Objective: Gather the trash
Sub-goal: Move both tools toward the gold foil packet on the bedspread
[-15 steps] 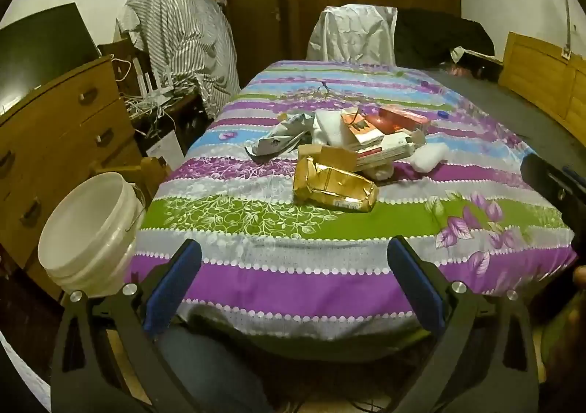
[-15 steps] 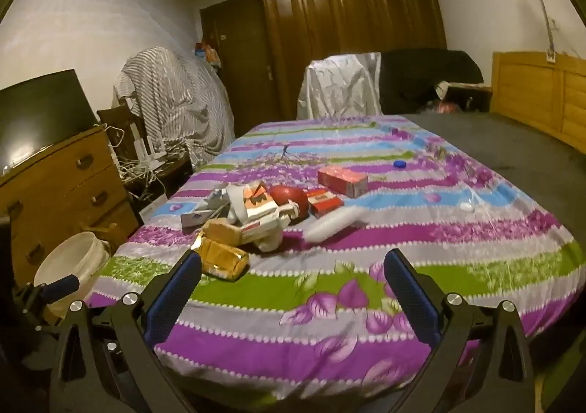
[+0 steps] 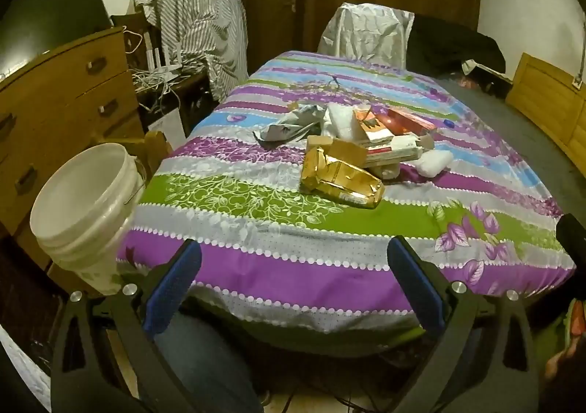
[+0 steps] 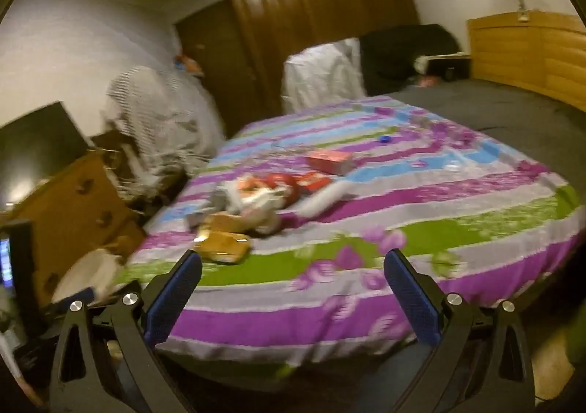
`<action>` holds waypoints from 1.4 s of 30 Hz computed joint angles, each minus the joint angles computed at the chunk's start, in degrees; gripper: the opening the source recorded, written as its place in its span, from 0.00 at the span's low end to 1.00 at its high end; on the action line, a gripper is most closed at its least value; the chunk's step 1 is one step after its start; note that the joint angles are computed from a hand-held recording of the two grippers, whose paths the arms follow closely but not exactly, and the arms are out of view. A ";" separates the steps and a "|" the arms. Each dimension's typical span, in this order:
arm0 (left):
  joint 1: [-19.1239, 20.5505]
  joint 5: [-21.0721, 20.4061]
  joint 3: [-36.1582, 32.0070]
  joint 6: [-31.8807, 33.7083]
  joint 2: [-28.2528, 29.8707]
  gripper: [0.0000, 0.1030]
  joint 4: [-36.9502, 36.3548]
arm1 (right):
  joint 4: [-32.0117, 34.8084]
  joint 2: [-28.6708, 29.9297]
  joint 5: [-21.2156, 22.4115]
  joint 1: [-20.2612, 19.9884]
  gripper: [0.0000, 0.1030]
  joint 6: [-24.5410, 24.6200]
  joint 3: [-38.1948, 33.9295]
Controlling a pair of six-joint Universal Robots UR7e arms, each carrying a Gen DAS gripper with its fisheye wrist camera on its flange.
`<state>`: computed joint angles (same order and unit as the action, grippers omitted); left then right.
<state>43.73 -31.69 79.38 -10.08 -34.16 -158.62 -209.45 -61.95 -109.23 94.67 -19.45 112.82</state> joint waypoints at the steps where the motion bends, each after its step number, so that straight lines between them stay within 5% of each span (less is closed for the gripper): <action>1: -0.16 -0.30 -0.02 0.46 0.00 0.95 0.05 | 1.70 -0.31 1.79 -0.31 0.96 0.50 0.21; 5: -0.41 -0.39 0.64 3.96 0.33 0.95 -3.45 | 6.66 -0.48 5.77 -0.96 0.96 1.52 0.65; 12: -0.15 -0.42 0.36 3.33 0.34 0.95 -3.47 | 5.29 -2.25 10.44 -2.06 0.96 1.44 1.98; 22: 0.34 2.93 -1.14 -1.12 0.92 0.95 3.45 | -2.93 0.94 -2.00 0.51 0.96 -4.24 0.04; 27: 0.19 5.33 -1.14 -2.16 0.97 0.95 3.89 | -3.68 1.77 -2.60 1.17 0.96 -6.91 -0.42; 32: -0.22 7.05 -1.34 3.32 1.93 0.95 -2.53 | -5.72 3.42 -4.65 1.80 0.96 -9.93 -2.11; 42: 0.94 8.92 -6.59 9.11 4.77 0.95 -3.76 | -4.36 6.28 -5.78 2.11 0.96 -15.88 -7.57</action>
<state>44.67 -22.77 72.79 -0.97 -29.39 -162.38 -213.81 -55.66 -115.01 96.78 -35.33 105.25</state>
